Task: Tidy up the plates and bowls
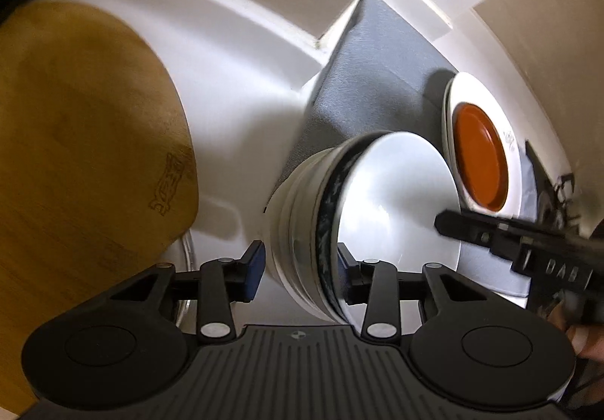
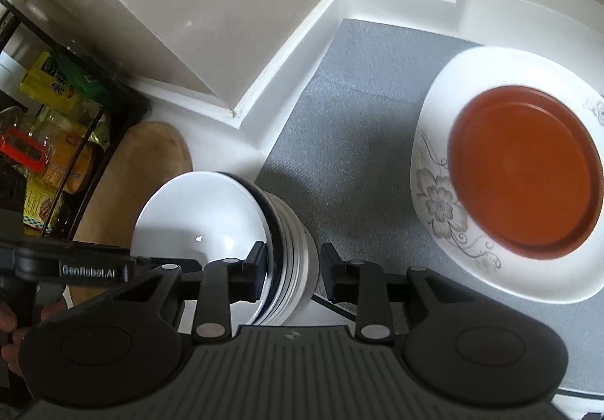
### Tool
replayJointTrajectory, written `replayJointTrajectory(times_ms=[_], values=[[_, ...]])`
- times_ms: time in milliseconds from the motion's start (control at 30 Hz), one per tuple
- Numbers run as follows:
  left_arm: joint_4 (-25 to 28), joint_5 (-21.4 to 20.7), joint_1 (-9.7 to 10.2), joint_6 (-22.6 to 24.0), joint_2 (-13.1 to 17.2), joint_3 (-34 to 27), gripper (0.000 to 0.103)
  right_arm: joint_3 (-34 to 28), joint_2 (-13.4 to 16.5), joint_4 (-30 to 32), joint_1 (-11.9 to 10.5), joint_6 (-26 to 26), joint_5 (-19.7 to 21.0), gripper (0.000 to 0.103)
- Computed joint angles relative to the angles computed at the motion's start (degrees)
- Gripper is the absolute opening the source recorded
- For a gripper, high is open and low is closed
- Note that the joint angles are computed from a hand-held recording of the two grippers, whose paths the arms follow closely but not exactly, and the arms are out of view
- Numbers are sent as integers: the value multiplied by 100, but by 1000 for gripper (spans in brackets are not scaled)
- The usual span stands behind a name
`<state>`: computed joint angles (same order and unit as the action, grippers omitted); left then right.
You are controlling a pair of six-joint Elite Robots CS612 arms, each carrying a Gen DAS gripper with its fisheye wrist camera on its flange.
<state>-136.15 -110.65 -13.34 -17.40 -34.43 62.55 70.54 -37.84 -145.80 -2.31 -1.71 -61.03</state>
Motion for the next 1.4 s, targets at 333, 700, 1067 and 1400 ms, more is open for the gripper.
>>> replayJointTrajectory(times_ms=[333,700,1067,1400], values=[[-345,-108,85,71,92,-187,42,-349,162,-176,55,-100,39,34],[360,-395,93,218,285,-428,55,-368,167,312,10,-51,100,56],[235,-690,80,284,356,-350,68,-277,330,833,-26,487,633,58],[458,-440,18,781,178,-235,50,-189,152,762,23,-50,227,37]])
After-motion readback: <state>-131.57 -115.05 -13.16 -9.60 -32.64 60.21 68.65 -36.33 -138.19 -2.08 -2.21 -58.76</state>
